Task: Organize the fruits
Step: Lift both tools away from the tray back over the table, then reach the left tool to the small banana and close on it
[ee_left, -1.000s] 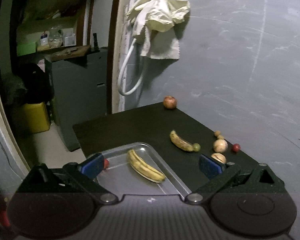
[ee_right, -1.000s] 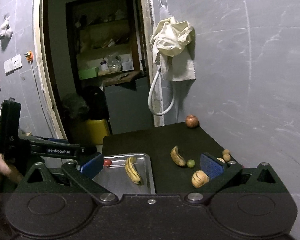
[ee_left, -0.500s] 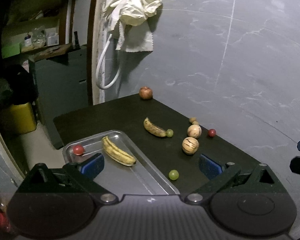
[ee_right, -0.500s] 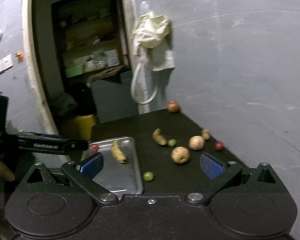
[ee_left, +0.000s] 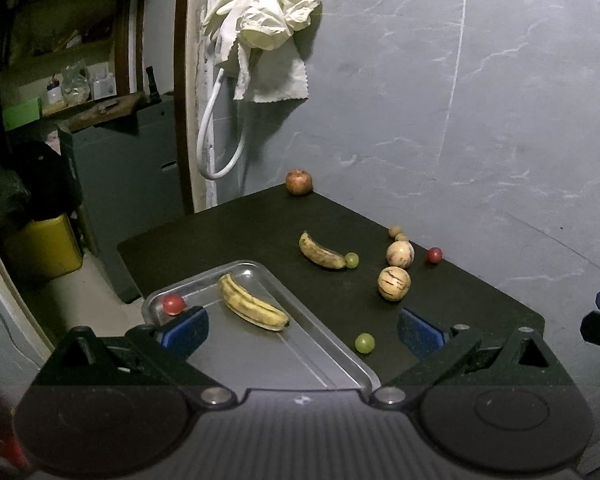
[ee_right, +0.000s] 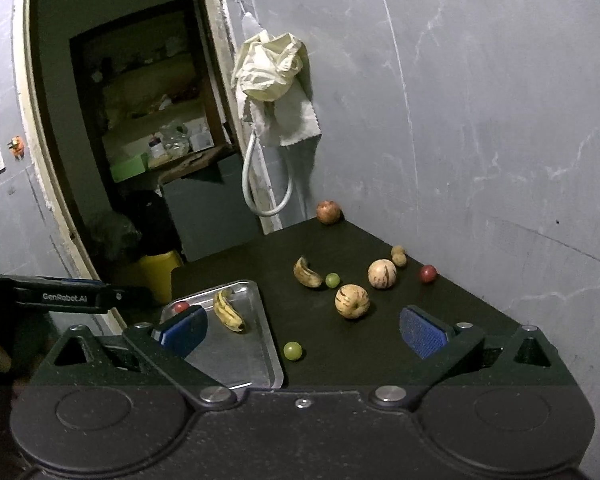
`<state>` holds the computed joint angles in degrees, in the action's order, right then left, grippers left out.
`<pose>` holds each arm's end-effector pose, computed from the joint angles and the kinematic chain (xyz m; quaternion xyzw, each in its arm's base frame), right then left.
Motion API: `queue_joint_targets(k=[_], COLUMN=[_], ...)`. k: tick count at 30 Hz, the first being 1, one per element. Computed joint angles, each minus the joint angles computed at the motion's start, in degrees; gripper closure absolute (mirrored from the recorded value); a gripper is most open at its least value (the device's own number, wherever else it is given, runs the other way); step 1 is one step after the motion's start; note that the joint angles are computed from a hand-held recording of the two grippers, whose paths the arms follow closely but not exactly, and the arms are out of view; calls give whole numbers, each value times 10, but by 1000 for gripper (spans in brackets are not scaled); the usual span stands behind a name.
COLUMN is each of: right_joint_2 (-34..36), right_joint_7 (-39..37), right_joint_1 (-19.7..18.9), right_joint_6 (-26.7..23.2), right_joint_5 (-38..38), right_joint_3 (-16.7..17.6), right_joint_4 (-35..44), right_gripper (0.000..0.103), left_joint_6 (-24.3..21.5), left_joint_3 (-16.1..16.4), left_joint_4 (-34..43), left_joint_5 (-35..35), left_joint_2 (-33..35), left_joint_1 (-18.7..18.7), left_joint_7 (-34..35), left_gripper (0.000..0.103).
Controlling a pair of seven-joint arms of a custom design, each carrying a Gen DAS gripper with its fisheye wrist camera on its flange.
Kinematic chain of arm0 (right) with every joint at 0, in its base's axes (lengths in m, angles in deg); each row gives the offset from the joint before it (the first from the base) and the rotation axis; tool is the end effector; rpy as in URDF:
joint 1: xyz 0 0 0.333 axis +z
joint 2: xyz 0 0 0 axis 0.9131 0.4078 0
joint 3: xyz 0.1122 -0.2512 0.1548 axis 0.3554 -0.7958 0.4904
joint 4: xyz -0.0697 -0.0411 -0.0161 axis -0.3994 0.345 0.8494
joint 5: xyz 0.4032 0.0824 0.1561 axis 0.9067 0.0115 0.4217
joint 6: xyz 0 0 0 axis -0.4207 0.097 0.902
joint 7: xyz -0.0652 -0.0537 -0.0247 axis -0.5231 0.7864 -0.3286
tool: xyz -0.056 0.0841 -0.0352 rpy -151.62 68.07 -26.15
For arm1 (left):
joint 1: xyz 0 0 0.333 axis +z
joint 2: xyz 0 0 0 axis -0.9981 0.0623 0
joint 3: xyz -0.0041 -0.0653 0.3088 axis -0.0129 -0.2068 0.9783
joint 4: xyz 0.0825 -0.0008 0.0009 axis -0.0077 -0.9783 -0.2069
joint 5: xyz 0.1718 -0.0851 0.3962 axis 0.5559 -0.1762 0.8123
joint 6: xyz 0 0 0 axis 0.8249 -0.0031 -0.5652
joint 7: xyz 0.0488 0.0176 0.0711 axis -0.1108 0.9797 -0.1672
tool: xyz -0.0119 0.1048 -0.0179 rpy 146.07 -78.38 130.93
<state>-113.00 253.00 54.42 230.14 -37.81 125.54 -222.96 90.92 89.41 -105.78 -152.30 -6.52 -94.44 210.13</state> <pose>0.3260 0.2479 0.4139 -0.5227 0.6771 -0.3250 0.4034 0.5108 -0.0076 0.4444 -0.4763 0.7562 -0.3994 0.2043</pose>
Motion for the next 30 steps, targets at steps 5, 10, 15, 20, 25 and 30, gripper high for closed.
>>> queue_joint_targets(k=[5,10,15,20,25,30], right_joint_2=[42,101,152,214,280,328], right_joint_7=[6,12,27,60,80,117], right_joint_1=[-41,-80,-141,-217,-296,-361], right_joint_6=[7,8,-22,-45,-68,-91], right_joint_5=[3,11,-17,-66,-127,-178], right_joint_3=[16,29,70,125,186,243], right_joint_4=[29,64,119,178,233,269], right_gripper=[1,1,1,1,1,1], left_joint_6=[-27,-61,-89,-108,-129,-181], left_joint_3=[-2,-25,-56,-87,-116,-157], left_joint_4=[52,117,191,260,336,432], left_joint_5=[0,16,47,89,140,181], left_joint_2=[55,124,198,265,335,415], left_joint_1=[10,41,73,102,123,154], left_joint_7=[6,-8,-24,-47,-74,7], left_gripper=[1,1,1,1,1,1])
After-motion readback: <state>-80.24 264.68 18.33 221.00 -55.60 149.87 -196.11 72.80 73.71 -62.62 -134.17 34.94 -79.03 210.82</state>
